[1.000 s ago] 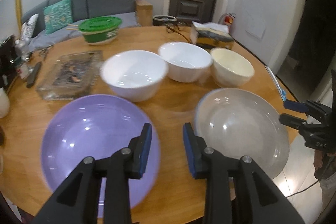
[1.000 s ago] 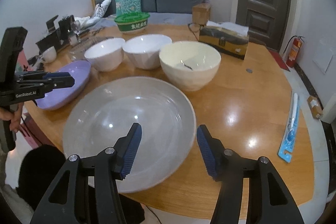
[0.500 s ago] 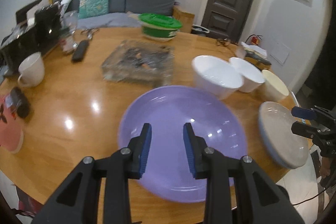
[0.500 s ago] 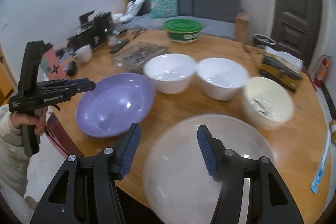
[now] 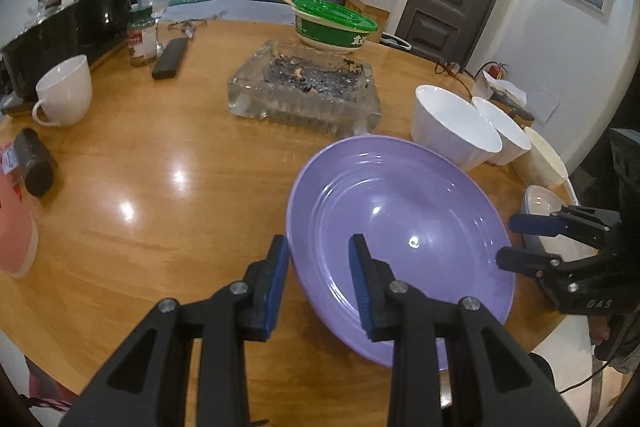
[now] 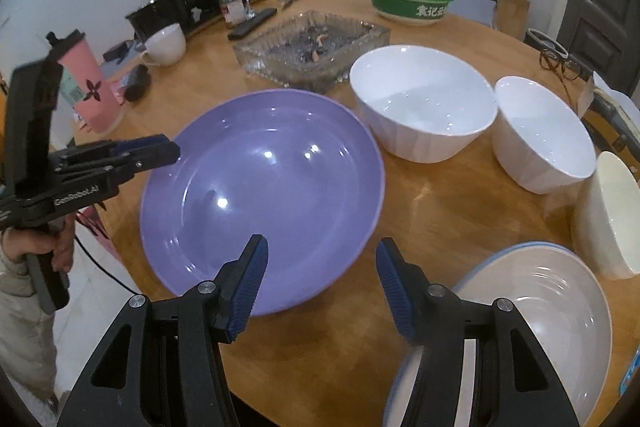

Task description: Organize plates and bowls

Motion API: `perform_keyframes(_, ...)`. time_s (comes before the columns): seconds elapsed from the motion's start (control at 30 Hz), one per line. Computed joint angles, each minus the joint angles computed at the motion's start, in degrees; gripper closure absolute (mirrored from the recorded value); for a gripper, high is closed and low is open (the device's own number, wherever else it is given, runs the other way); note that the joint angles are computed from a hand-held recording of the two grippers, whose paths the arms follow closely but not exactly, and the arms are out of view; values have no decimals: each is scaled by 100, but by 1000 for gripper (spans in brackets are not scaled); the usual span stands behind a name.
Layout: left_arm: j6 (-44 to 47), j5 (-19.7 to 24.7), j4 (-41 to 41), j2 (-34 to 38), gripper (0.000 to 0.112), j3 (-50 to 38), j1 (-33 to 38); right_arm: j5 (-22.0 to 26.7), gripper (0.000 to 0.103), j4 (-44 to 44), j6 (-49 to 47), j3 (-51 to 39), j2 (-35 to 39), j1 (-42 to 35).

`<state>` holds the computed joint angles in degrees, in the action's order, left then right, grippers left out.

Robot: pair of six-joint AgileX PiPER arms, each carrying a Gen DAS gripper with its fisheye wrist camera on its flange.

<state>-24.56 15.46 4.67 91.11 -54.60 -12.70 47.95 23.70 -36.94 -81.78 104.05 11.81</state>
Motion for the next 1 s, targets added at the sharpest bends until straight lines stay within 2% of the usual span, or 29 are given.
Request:
perform_keyframes(0.23,-1563,332,1645,108,85,-132,-278,-171,51,-489,480,-30,150,209)
perform_keyframes(0.33,-1298,432,1376,232,85,-219,-242,-80,51,-665,724,-100,278,237)
perform_keyframes(0.43,-1551,602,1608,357,85,-314,-313,-131,53,-797,830,-62,345,298)
perform_keyframes(0.5,-1668,630,1679,435,91,-345,-390,-254,57,-762,803,62,288,324)
perform_keyframes(0.57,-2410,820,2376,520,96,-393,-567,-355,67,-897,911,144,220,426)
perform_keyframes(0.63,-2788,924,2715,542,96,-400,-661,-491,67,-1127,1113,225,161,529)
perform_keyframes(0.77,-2830,1053,2679,465,97,-383,-706,-631,71,-1325,1293,347,39,588)
perform_keyframes(1.0,-3168,1608,2997,179,97,-519,-1035,-684,72,-1057,1008,610,-333,459)
